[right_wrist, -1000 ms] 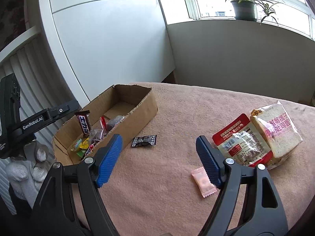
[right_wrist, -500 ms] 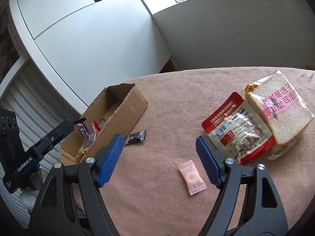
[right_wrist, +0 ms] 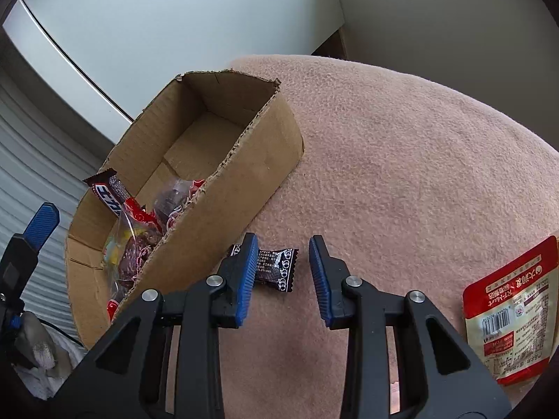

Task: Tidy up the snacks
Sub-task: 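Reach both tools back toward the remaining candies on the cloth, then grasp the black-white wrapped candy with the left tool while the right grasps the pink candy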

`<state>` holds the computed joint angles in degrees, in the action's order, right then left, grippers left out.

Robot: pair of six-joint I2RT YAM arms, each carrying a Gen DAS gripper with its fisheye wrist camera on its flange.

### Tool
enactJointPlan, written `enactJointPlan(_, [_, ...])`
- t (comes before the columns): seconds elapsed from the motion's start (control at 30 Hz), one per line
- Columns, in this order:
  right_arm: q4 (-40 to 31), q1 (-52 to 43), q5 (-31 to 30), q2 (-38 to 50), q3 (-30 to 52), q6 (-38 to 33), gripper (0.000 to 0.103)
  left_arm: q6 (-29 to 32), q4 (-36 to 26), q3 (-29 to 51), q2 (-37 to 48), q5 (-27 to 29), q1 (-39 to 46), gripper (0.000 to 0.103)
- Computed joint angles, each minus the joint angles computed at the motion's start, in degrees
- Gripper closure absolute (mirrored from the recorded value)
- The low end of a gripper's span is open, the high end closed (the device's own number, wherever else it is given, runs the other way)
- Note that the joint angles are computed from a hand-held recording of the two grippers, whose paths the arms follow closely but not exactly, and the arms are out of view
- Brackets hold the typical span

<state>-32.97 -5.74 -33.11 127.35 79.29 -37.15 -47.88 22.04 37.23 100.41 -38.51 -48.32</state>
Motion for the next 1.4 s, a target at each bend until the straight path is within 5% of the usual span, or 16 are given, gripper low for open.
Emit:
enactJointPlan(0.23, [4.40,3.92,3.97,0.28,-1.55,0.60,0.071,-0.63,1.67,-2.49,-1.22,1.31,1.60,0.053])
enactJointPlan(0.77, [8.58,0.02,8.09,-13.03,-23.04,-21.64,0.072,-0.17,1.49,-1.00,0.04,2.24,0.58,0.053])
enactJointPlan(0.87, [6.65,-3.80,5.26,-14.01,-24.08,-23.09,0.072,0.97,0.77,0.91,1.42,2.47,-1.04,0.053])
enactJointPlan(1.0, [0.62,-13.12,-5.73,-12.92,-20.84,-22.32,0.072,2.86,0.22,3.22,3.41,2.63,-3.72,0.053])
enactJointPlan(1.13, [0.80,-20.14,-14.16,-10.96,-19.20,-16.54,0.072,5.33,0.36,5.51,5.73,4.53,-5.58,0.053])
enactJointPlan(1.23, [9.19,-20.65,-9.26,-12.99,-19.56,-9.95,0.072,6.98,-1.09,8.78,8.86,6.16,-6.76,0.053])
enactJointPlan(1.4, [2.97,-23.24,-11.67,-10.22,-15.36,-11.66,0.072,9.57,-4.13,14.99,14.72,11.82,-6.75,0.053])
